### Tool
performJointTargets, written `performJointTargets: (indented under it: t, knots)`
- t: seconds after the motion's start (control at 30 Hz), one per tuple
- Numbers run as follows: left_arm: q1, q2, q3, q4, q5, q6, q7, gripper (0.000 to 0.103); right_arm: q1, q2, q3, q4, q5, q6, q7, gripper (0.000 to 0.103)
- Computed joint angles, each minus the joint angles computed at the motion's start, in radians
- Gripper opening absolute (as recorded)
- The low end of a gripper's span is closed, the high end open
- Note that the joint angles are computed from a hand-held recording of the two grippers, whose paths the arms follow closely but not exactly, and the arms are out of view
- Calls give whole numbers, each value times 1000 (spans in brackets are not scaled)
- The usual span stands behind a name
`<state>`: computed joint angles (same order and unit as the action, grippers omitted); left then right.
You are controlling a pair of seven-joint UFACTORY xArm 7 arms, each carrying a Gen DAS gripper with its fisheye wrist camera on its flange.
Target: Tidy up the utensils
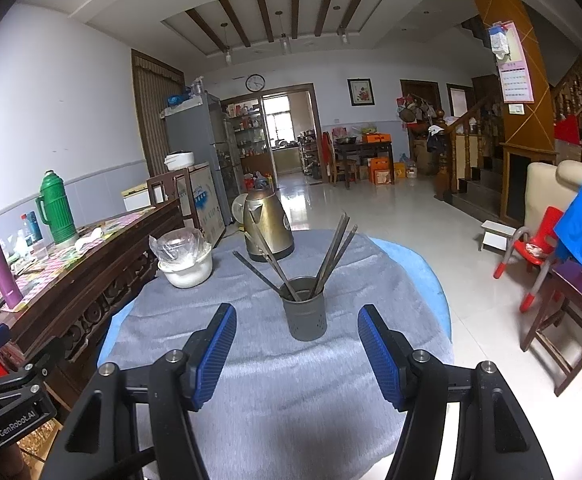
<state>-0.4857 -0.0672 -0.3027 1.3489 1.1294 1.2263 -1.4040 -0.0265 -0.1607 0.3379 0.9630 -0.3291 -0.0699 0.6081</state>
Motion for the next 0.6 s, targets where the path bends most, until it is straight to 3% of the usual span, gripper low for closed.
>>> performJointTargets:
  t: [0.17, 0.3, 0.43, 0.6]
  knots:
    - [-4, 33, 10, 46, -5, 0, 13, 97, 13, 20, -11, 20, -3, 10, -3, 67]
    - [-15, 60, 21, 83, -1, 8, 22, 97, 103, 62, -97, 65, 54, 24, -71, 67]
    - [-33, 106, 39, 143, 5, 9, 47, 97, 131, 89, -130, 96, 54, 28, -80, 67]
    - [-28, 138, 86, 174, -38, -55, 56, 97, 185, 153, -186, 165, 99, 42, -130, 67]
